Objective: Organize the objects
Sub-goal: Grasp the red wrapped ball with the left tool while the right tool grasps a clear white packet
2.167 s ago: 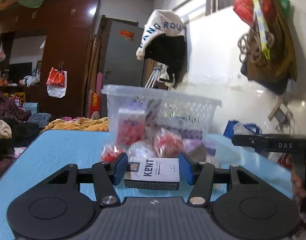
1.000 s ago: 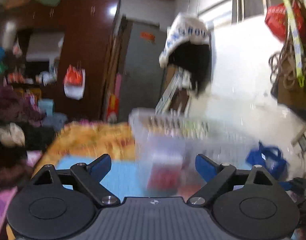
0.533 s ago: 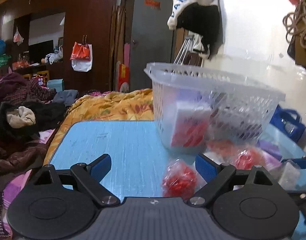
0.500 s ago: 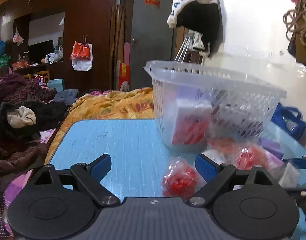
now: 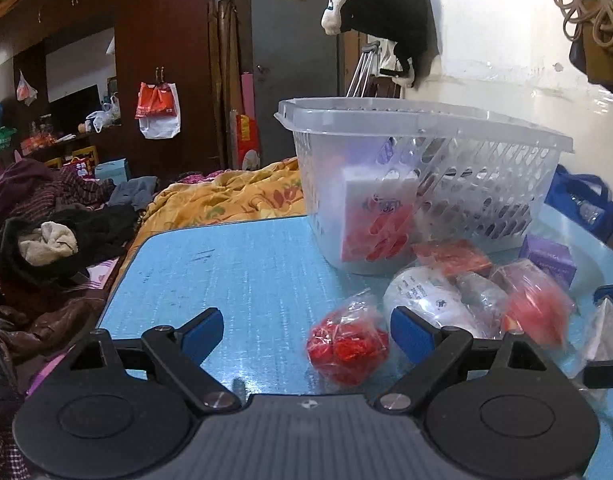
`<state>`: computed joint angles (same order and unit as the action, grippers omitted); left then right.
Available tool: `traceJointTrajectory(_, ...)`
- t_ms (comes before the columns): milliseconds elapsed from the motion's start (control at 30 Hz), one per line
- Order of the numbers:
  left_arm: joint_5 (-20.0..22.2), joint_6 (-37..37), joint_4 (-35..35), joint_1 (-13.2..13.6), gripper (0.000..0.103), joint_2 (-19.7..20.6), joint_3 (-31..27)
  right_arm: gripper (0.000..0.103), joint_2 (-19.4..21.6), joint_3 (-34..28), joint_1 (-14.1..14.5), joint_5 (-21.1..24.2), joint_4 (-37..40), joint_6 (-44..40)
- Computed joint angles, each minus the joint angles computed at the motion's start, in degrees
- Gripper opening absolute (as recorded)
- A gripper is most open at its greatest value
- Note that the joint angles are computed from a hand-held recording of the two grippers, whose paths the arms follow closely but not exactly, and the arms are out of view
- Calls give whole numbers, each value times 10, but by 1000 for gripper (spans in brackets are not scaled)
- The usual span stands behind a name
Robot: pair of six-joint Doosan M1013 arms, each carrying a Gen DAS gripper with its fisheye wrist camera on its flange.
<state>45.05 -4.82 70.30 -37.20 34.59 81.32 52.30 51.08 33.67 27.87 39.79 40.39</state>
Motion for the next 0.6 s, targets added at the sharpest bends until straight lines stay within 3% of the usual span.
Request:
traceJointTrajectory(67,-2,1,-2,1,90,0,-1,89,3,-6,-2,18,-1,-2)
traceJointTrajectory(133,-12,2,-1,1,81,-2,2,79,3,-6,-1,20,-14,4)
traceJointTrajectory(200,-25,9,-10,3,54,-3,4,79,-1,3,1,8,-3,-16)
traceJointTrajectory(233,-30,11,-15,4,50,-4,4,79,-4,10,2,-5,3,-24)
traceJointTrajectory(333,-41,-36,23,3,50,-10,18,78,-13,36,-1,-37,81,-89)
traceJointTrajectory(500,-59,-156,122,2,49,-24,51,78,-20,65,-16,-42,296,-238)
traceJointTrajectory(600,-56,-210,164,1,49,-28,63,78,-23,75,-19,-50,368,-284)
